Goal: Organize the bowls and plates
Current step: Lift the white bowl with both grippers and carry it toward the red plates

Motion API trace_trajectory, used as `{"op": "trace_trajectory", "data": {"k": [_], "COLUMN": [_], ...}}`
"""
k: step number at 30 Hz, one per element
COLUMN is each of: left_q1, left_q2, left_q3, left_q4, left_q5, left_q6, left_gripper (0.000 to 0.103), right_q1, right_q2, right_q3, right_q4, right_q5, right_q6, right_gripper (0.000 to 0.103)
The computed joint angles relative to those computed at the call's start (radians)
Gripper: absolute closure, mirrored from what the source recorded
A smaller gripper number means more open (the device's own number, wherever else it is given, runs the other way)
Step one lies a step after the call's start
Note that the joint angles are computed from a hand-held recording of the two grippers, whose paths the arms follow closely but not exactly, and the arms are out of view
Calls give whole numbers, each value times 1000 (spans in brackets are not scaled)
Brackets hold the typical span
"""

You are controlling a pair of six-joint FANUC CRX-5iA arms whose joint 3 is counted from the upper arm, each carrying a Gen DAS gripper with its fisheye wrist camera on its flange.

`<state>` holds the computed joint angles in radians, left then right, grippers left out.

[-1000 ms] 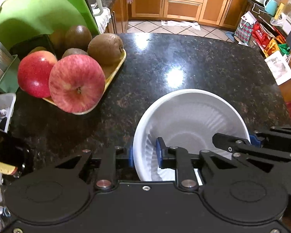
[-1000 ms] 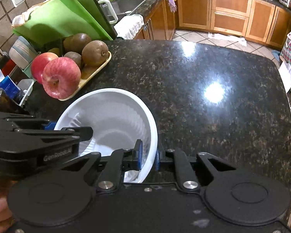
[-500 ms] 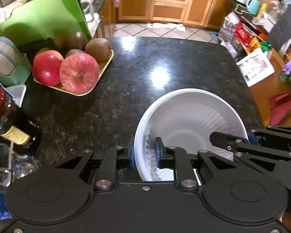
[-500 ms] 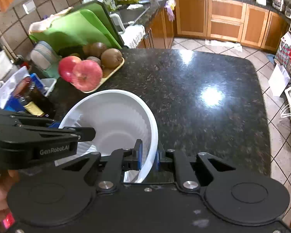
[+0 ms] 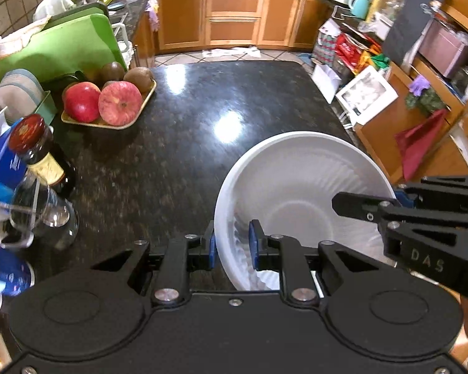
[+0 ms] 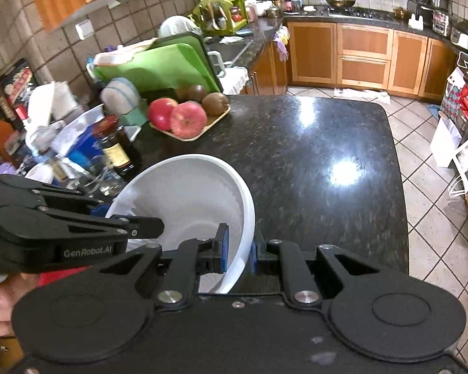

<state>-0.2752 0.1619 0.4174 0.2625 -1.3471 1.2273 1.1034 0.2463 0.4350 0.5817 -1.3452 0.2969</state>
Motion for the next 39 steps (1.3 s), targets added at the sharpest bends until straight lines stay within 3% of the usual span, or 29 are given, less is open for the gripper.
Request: {"op": "trace_trajectory", "data": {"k": [10, 18, 26, 39], "left_q1": [35, 40, 38, 13], "left_q2": [-163, -251, -256, -277], "left_q3": [-209, -331, -362, -394], "left_q4": [35, 13, 0, -57], "left_q5": [14, 43, 23, 69], "left_q6": [-84, -117, -119, -73], "left_gripper": [77, 78, 77, 77], "right_q1": [138, 186, 195, 202], "right_q2": [-82, -123, -113, -103], "right_q3": [-149, -237, -246, -262], "right_q4": [58, 19, -11, 11], "right_q5": [8, 56, 54, 17], "right_q6": [-136, -220, -239, -254], "right_gripper": [88, 88, 89, 89]}}
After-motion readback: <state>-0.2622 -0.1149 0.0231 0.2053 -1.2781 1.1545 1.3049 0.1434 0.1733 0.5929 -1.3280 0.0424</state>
